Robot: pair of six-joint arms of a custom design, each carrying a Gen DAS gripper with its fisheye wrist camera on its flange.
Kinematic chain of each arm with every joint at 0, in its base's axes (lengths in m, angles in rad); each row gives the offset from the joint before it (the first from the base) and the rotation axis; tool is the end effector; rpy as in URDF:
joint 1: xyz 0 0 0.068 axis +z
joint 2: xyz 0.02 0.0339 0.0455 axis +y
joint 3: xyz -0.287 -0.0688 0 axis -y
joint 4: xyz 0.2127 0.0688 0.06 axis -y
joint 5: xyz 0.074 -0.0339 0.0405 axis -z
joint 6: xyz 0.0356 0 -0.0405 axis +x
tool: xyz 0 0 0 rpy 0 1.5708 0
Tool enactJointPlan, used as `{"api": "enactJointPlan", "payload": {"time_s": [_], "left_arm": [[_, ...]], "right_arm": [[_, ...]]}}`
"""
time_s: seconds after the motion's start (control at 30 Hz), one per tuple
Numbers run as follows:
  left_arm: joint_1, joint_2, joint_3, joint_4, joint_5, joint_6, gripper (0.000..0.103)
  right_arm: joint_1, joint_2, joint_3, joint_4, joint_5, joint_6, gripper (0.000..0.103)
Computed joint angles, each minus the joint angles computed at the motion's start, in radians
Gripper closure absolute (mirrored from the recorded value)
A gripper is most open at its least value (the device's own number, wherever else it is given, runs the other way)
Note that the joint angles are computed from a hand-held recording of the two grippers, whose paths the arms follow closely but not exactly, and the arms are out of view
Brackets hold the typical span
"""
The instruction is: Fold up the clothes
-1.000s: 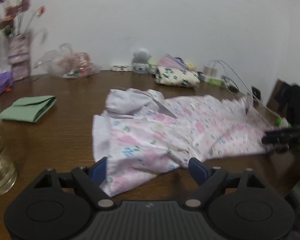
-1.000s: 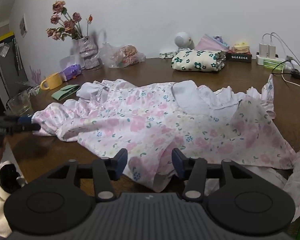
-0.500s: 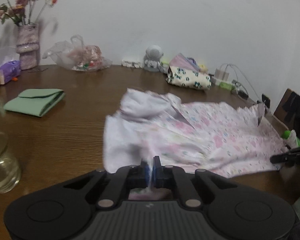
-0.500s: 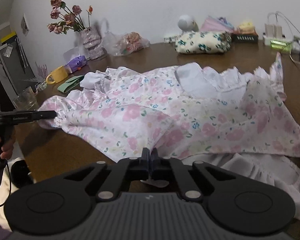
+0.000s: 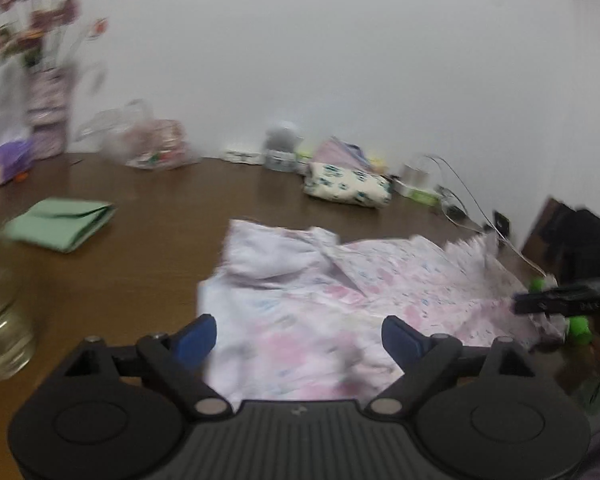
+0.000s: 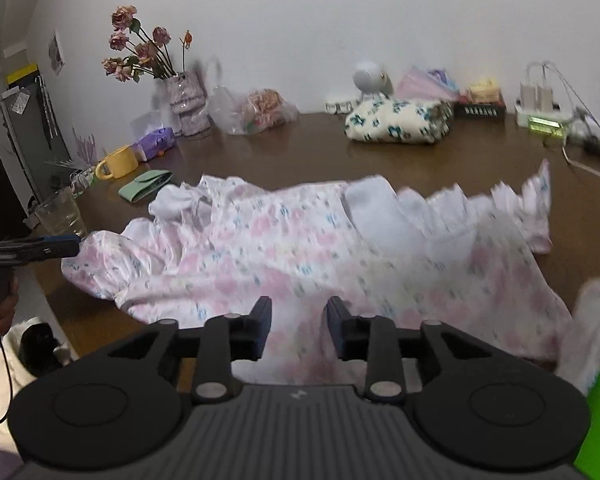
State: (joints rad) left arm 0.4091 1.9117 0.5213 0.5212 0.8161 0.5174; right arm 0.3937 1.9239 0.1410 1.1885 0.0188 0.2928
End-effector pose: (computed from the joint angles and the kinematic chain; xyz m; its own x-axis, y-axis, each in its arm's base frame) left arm 0.2641 0.0863 0.1104 -0.5305 0.1393 -0.8362 0.4847 0.8591 -0.1643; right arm 0.2070 0.0853 0.1009 -0.6017 0.0625 -0.7963 -0.2042 0.9518 0.2290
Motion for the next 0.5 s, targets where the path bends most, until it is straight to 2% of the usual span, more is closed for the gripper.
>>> {"api": "enactJointPlan", "payload": {"time_s": [0.07,0.1,0.13,0.17,0.2,0.3,0.37,0.4,0.5], "left_arm": [[-0.077,0.030,0.041,-0.015,-0.083,-0.016,0.019],[-0.106,0.046,0.066,-0.036,-0.121,-0.027,0.033],[-0.120,0.056,0.082,-0.052,-0.130,-0.034,0.061],[-0.126,0.068,0.096,-0.065,-0.128,-0.039,0.078],[-0.117,0.080,0.098,-0.061,-0.105,-0.036,0.100],[-0.082,0.099,0.053,0.037,-0.060,-0.031,0.100],[-0.061,0.119,0.045,0.079,-0.094,-0.054,0.098],[-0.049,0.136,0.062,0.066,-0.125,-0.071,0.091],[-0.005,0.140,0.067,0.086,-0.152,-0.130,0.085]], "right_arm": [[0.028,0.037,0.056,-0.030,0.039,0.009,0.071],[0.042,0.056,0.072,-0.031,0.063,0.008,0.071],[0.054,0.075,0.086,-0.030,0.087,0.007,0.071],[0.057,0.089,0.092,-0.025,0.092,0.008,0.071],[0.057,0.101,0.097,-0.019,0.093,0.010,0.071],[0.039,0.144,0.085,0.030,0.072,0.018,0.074],[0.028,0.165,0.076,0.064,0.060,0.018,0.075],[0.024,0.175,0.072,0.081,0.056,0.018,0.075],[0.030,0.189,0.071,0.098,0.065,0.011,0.076]]}}
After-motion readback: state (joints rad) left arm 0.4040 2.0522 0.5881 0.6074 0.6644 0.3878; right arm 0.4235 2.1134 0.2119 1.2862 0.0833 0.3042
